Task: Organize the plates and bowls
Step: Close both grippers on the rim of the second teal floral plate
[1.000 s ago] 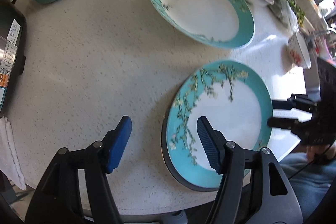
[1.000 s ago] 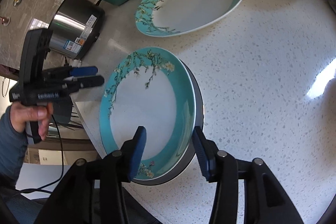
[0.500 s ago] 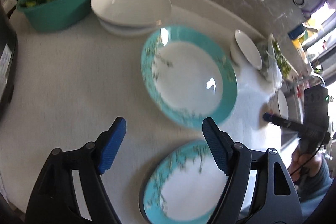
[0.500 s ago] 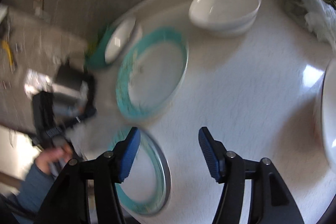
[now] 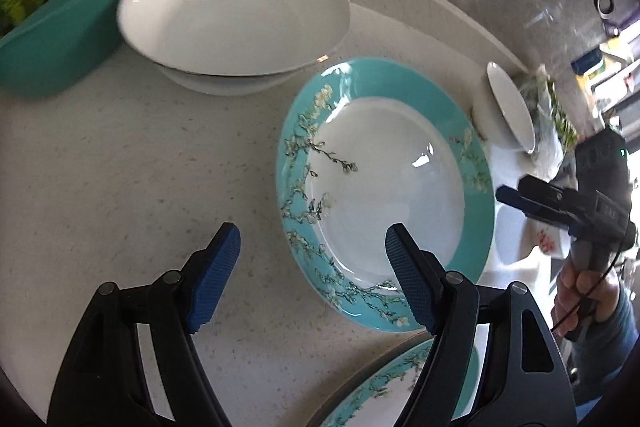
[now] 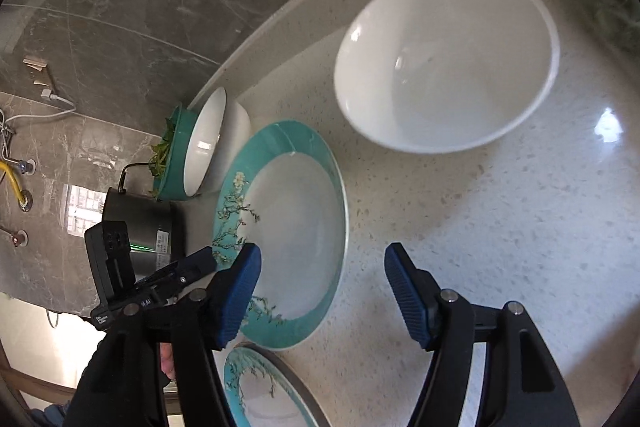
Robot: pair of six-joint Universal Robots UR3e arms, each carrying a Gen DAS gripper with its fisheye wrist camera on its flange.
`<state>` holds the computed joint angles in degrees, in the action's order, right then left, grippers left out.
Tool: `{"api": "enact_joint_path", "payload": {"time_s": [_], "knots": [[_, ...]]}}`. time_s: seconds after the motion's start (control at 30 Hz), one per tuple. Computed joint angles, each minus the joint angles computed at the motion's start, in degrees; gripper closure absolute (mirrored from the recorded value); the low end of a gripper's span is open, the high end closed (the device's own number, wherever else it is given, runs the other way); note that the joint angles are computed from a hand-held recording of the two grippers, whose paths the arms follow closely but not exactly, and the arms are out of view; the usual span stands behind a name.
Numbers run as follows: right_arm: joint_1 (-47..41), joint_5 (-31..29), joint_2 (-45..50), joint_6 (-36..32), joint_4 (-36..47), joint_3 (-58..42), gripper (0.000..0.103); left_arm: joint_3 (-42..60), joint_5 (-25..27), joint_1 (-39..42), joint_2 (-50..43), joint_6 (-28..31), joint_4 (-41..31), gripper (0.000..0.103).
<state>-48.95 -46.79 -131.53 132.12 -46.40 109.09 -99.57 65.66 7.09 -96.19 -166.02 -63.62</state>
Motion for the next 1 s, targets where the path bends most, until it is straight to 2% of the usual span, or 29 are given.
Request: {"api": "enact_joint_path", "payload": {"time_s": [0.17, 0.2, 0.33, 0.37, 0.4, 0.47, 0.7, 0.77, 0.83, 0.87, 0.93, 1.0], "knots": [[5.0, 1.0, 1.6, 7.6, -10.9, 5.1, 0.037, 0.5, -0.4, -0.4, -1.8, 0.2, 1.2, 0.032], [5.6, 1.2, 2.1, 8.4, -12.4, 5.6, 0.038, 0.8, -0.1, -0.4, -2.0, 0.2, 0.9, 0.036], [8.7, 1.4, 4.1, 12.4, -18.4, 7.4, 0.044, 3.6, 0.9, -1.5, -5.4, -0.4, 0.3, 0.059], [9.0, 1.6, 4.2, 12.9, -18.9, 7.8, 0.049, 3.3, 1.1, -1.6, -5.5, -0.3, 0.4, 0.064], [9.5, 1.6, 4.3, 13.5, -19.6, 8.0, 0.053, 3.4, 0.9, -1.8, -6.1, -0.4, 0.6, 0.073], [10.3, 1.4, 4.7, 14.4, -20.6, 8.0, 0.062, 3.2, 1.4, -2.5, -6.7, -1.5, 2.0, 0.075], [10.7, 1.5, 5.0, 14.8, -20.9, 8.1, 0.064, 5.6, 0.7, -3.9, -9.8, -3.1, 3.3, 0.075], [11.3, 1.5, 5.3, 15.5, -21.6, 8.3, 0.070, 6.1, 0.0, -3.0, -9.9, -2.2, 2.3, 0.075], [11.7, 1.3, 5.6, 15.9, -22.1, 8.6, 0.077, 6.4, -0.3, -2.4, -9.9, -1.5, 1.1, 0.079], [11.7, 1.2, 5.6, 15.6, -21.7, 8.6, 0.085, 5.9, -0.6, -1.3, -9.2, -0.5, 0.1, 0.081], [12.0, 0.6, 5.2, 16.1, -22.4, 8.8, 0.089, 6.7, -0.1, -0.9, -9.5, -0.2, -1.0, 0.090], [11.8, 0.5, 5.2, 15.7, -22.1, 8.8, 0.090, 6.9, -0.5, -0.6, -9.7, 0.2, -1.1, 0.090]]}}
